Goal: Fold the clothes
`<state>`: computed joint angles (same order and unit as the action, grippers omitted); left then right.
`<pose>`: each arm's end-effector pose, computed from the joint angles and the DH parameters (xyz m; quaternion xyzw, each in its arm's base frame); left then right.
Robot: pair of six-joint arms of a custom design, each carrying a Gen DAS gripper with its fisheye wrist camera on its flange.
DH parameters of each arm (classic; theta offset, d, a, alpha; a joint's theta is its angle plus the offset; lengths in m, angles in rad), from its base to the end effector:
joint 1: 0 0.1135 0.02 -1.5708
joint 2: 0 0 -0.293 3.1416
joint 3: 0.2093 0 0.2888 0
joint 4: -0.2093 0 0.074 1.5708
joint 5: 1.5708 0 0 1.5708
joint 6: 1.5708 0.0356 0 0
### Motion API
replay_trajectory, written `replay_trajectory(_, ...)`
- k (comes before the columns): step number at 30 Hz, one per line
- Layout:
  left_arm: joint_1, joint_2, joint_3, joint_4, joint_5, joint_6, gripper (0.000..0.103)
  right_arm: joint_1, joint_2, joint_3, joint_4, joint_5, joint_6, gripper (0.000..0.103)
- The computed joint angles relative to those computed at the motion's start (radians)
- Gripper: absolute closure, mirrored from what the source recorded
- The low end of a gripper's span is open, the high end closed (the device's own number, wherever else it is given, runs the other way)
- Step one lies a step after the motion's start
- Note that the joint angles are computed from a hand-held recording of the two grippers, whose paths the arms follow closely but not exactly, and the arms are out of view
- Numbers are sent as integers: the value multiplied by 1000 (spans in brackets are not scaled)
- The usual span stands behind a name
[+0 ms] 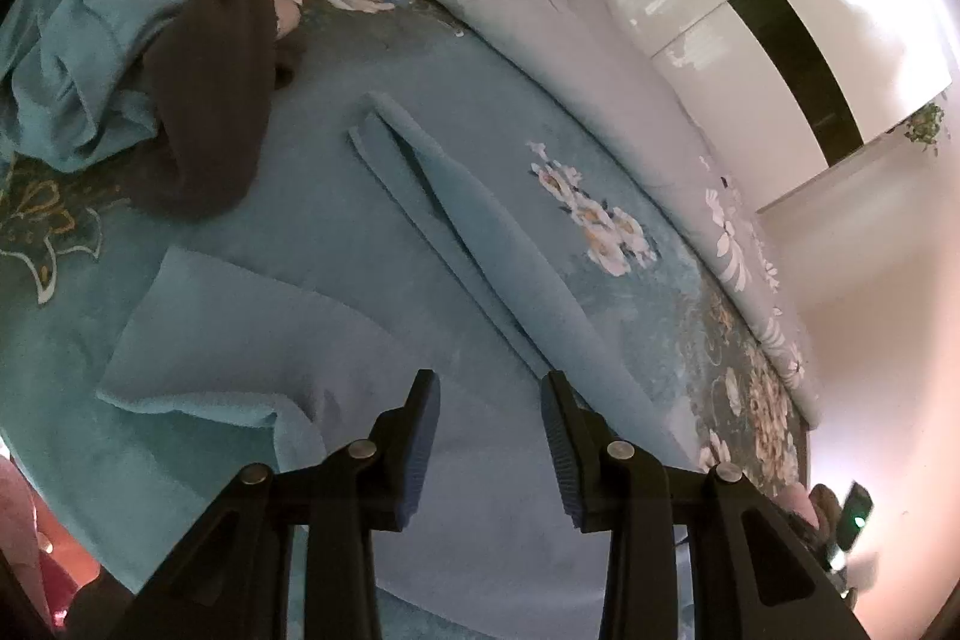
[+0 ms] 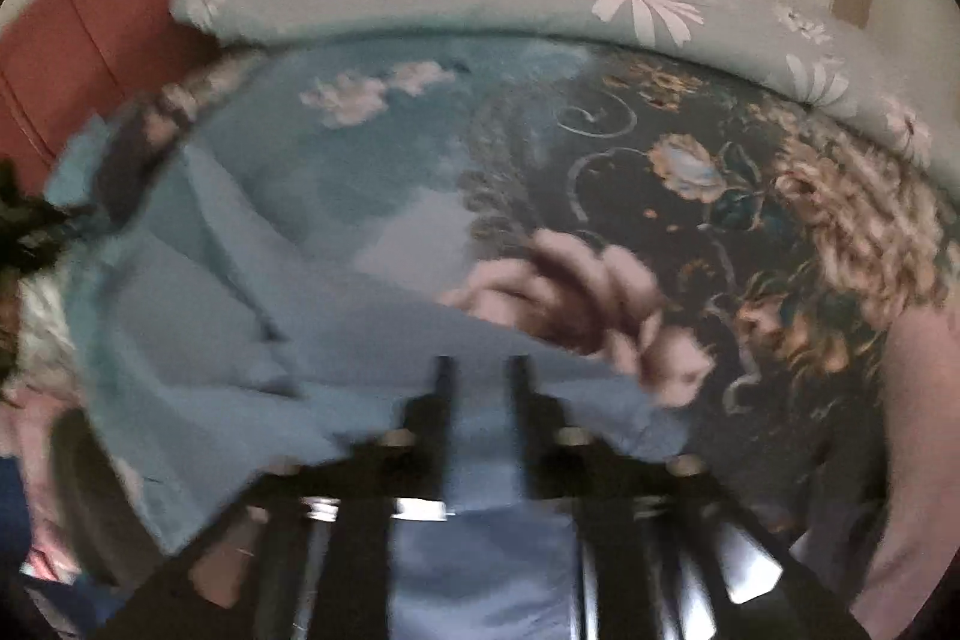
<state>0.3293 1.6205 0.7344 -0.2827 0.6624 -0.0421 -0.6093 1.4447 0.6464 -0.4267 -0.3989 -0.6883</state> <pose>0.2906 0.0762 0.1313 -0.1073 0.9227 -0.2883 0.2325 0.2207 -0.1372 0.1433 -0.0722 0.9635 0.0536 0.2523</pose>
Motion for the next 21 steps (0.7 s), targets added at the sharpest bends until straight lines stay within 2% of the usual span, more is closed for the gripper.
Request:
replay_trajectory(4, 21, 11, -2, -7, -5, 14, 64, 70, 142, 76, -3, 25, -94, 52)
replay_trajectory(5, 26, 15, -2, -8, -8, 18, 64, 87, 177, 95, -12, 32, -119, 44)
replay_trajectory(7, 38, 27, -2, -6, -7, 16, 64, 120, 246, 136, -34, 47, -163, 43)
replay_trajectory(12, 57, 43, -4, -6, -7, 23, 63, 156, 312, 158, -42, 61, -138, 43)
replay_trajectory(13, 58, 45, -5, -6, -3, 23, 63, 160, 313, 153, -39, 63, -127, 45)
replay_trajectory(14, 60, 47, -5, -7, 1, 23, 63, 164, 312, 146, -33, 66, -116, 56)
replay_trajectory(15, 61, 49, -6, -8, 5, 23, 63, 168, 302, 130, -22, 70, -105, 76)
replay_trajectory(17, 56, 49, -8, -13, 9, 26, 63, 172, 278, 101, -11, 69, -86, 96)
replay_trajectory(21, 57, 42, -18, -25, 23, 44, 63, 170, 173, 33, -16, 42, -76, 100)
